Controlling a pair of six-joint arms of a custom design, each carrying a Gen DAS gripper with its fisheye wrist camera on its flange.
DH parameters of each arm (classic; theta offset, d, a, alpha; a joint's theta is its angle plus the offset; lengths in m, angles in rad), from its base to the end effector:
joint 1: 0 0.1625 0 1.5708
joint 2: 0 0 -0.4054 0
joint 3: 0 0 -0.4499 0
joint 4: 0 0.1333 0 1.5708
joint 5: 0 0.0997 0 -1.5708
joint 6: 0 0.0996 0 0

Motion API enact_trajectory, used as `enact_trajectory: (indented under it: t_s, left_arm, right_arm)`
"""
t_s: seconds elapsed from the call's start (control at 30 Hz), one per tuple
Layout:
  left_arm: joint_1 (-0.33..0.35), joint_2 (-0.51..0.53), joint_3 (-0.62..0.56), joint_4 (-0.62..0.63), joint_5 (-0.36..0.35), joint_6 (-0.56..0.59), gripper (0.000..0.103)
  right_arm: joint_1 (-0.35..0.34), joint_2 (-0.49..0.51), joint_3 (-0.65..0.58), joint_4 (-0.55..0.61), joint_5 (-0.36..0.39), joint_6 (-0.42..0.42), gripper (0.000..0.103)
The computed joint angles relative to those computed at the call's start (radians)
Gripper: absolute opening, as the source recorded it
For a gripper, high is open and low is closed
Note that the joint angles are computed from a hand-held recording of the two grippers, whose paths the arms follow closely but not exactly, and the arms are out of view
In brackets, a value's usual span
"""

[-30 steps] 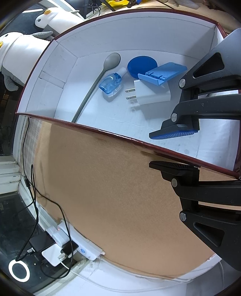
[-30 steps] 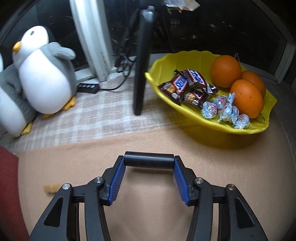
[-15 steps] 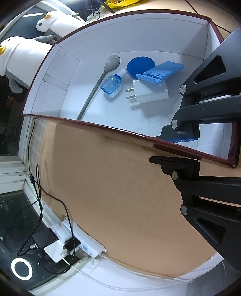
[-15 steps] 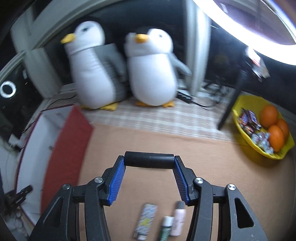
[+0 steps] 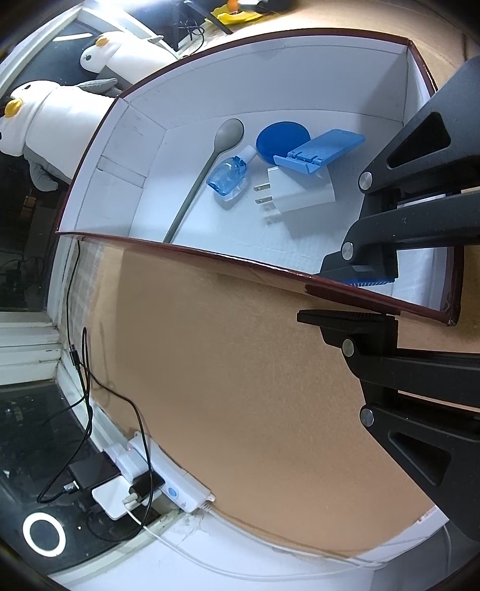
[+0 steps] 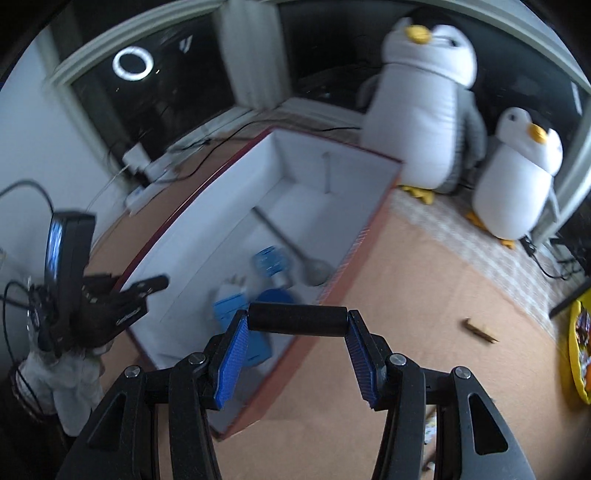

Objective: Organize rigid objects
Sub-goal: 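Carry the black cylinder into the box and open the right gripper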

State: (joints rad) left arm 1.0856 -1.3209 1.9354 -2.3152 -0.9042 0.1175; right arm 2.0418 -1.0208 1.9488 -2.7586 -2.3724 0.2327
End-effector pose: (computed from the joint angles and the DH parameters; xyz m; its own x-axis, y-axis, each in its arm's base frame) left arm -0.0966 -0.6012 0.2312 -0.6733 0.3965 -0.6241 0.5451 0.8364 -0.0568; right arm 0.3253 -0.5028 0.1067 -0.7857 0.0515 0.6164 -0.2645 0.8729 -0.4101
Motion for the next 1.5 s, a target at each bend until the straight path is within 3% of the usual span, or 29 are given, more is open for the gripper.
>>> enact_trajectory:
  t_s: [0.4, 0.8, 1.23, 1.5]
  left_arm:
    - [0.007, -0.004, 0.001, -0.016, -0.024, 0.008, 0.008]
    - [0.015, 0.001, -0.005, -0.025, -0.036, 0.021, 0.008]
    - [0.014, 0.001, -0.005, -0.019, -0.035, 0.021, 0.008]
    - [0.012, 0.010, -0.010, -0.012, -0.026, 0.022, 0.008]
  right_arm:
    - [0.006, 0.142, -0.114, 0.113, 0.044, -0.023, 0.048]
    - [0.000, 0.175, -0.153, 0.187, 0.044, 0.002, 0.048]
    - [0.006, 0.164, -0.140, 0.137, 0.057, 0.001, 0.052]
    - [0.021, 0.070, -0.053, 0.036, 0.062, 0.036, 0.052]
